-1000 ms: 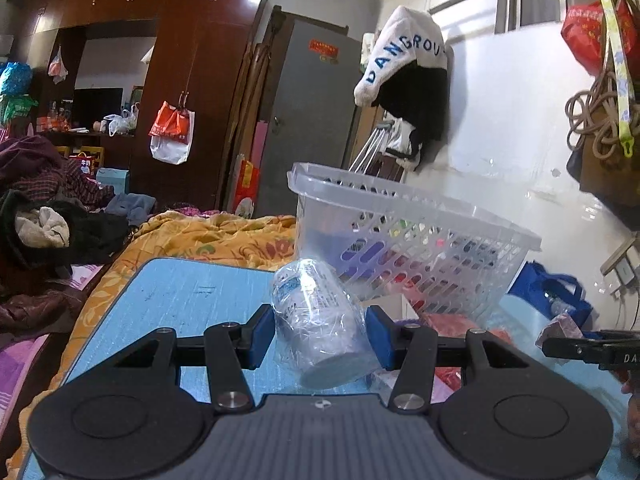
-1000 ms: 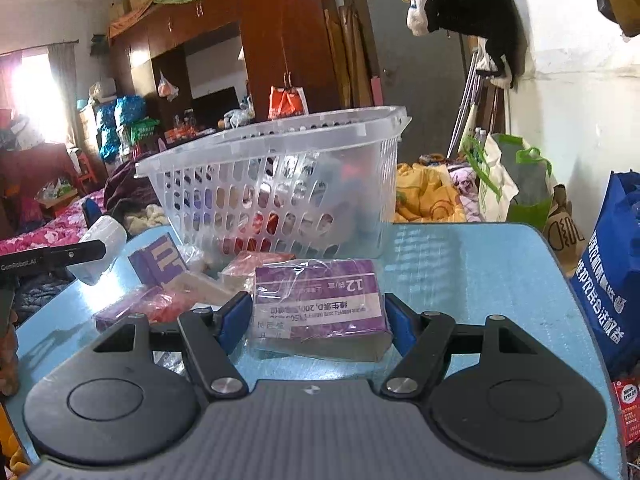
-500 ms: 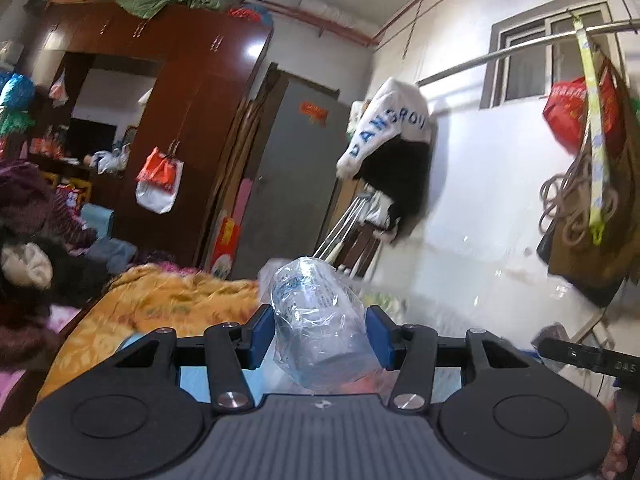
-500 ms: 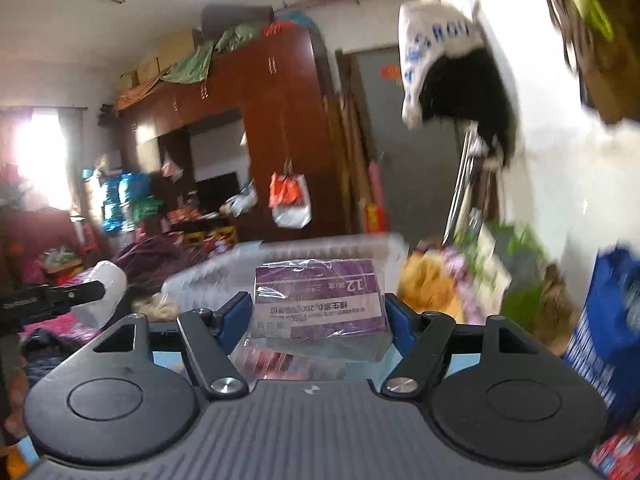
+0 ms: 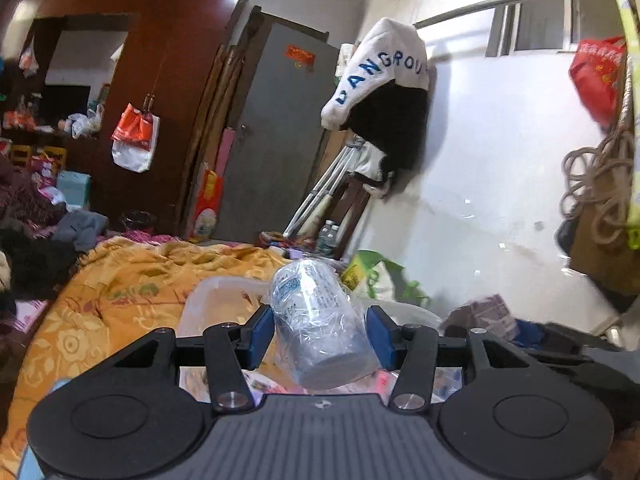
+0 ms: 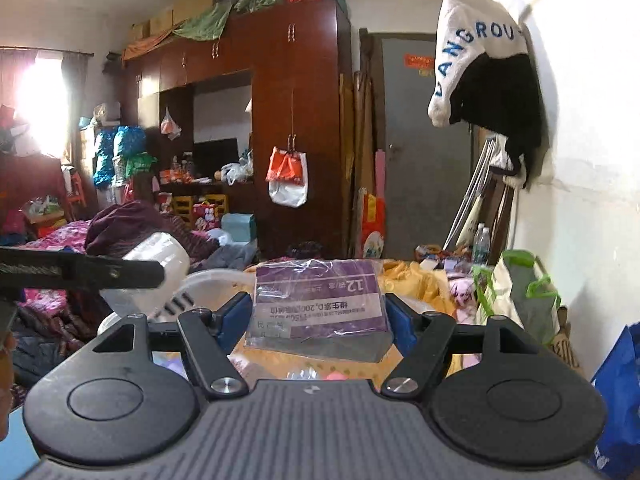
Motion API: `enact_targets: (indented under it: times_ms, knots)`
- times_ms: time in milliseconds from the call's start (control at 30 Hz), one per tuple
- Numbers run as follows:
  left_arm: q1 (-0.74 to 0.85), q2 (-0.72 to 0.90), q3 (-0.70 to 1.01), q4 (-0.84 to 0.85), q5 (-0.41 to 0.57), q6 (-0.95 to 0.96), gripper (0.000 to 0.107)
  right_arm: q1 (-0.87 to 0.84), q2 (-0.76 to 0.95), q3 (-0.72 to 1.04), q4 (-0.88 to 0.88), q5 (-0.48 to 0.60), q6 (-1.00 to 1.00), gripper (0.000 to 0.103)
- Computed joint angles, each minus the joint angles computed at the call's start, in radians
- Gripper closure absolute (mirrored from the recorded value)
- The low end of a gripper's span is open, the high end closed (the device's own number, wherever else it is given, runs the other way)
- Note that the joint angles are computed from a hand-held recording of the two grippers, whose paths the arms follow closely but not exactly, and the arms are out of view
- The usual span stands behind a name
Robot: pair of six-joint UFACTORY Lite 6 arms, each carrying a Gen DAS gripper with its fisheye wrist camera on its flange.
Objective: Organize objects
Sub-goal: 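Carry both held items into the white basket and open both tools, then grasp the clear packet with dark label with the right tool while the left grasps the purple box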
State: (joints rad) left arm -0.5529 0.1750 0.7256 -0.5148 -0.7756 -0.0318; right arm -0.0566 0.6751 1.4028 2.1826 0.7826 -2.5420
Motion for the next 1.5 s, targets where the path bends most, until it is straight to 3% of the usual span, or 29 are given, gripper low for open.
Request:
enact_targets:
  times_ms: [67, 100, 267, 367, 500, 700, 833, 933, 967, 1000, 1367, 1500]
  knots:
    - [-0.003, 0.029, 0.03, -0.071, -0.015, 0.048, 0.029, 0.001, 0.015, 0.03, -0.04, -0.008, 0.057, 0.0]
    - [-0.001, 0.033, 0.032, -0.085, -0.012, 0.056, 0.023, 0.0, 0.002, 0.011, -0.024, -0.008, 0.049, 0.0]
    - [-0.081, -0.107, -0.187, -0.097, -0.108, 0.041, 0.023, -0.095, -0.115, -0.204, -0.078, 0.101, 0.044, 0.0]
    - [-0.243, -0.184, -0.397, -0.204, -0.245, 0.024, 0.014, -0.133, -0.159, -0.354, -0.1, 0.07, -0.004, 0.0]
    - [-0.424, -0.086, -0.514, -0.287, -0.35, -0.121, 0.014, -0.219, -0.099, -0.482, -0.25, 0.165, -0.074, 0.0]
    - [-0.48, 0.06, -0.493, -0.337, -0.359, -0.186, 0.014, -0.151, -0.121, -0.581, -0.258, 0.099, -0.177, 0.001]
    - [-0.486, 0.084, -0.483, -0.298, -0.348, -0.204, 0.014, -0.114, -0.097, -0.554, -0.235, 0.053, -0.193, 0.016]
    - [-0.553, 0.11, -0.448, -0.377, -0.333, -0.144, 0.014, -0.142, -0.069, -0.529, -0.316, 0.074, -0.127, 0.034]
    - [-0.572, 0.124, -0.43, -0.402, -0.327, -0.12, 0.014, -0.143, -0.068, -0.523, -0.323, 0.071, -0.117, 0.048]
    - [-0.583, 0.131, -0.419, -0.418, -0.323, -0.102, 0.014, -0.151, -0.065, -0.527, -0.326, 0.07, -0.125, 0.052]
    - [-0.599, 0.191, -0.324, -0.48, -0.222, 0.034, 0.015, -0.251, -0.045, -0.546, -0.356, 0.238, -0.14, 0.053]
    - [-0.598, 0.214, -0.284, -0.516, -0.186, 0.092, 0.041, -0.256, -0.037, -0.537, -0.364, 0.254, -0.124, 0.053]
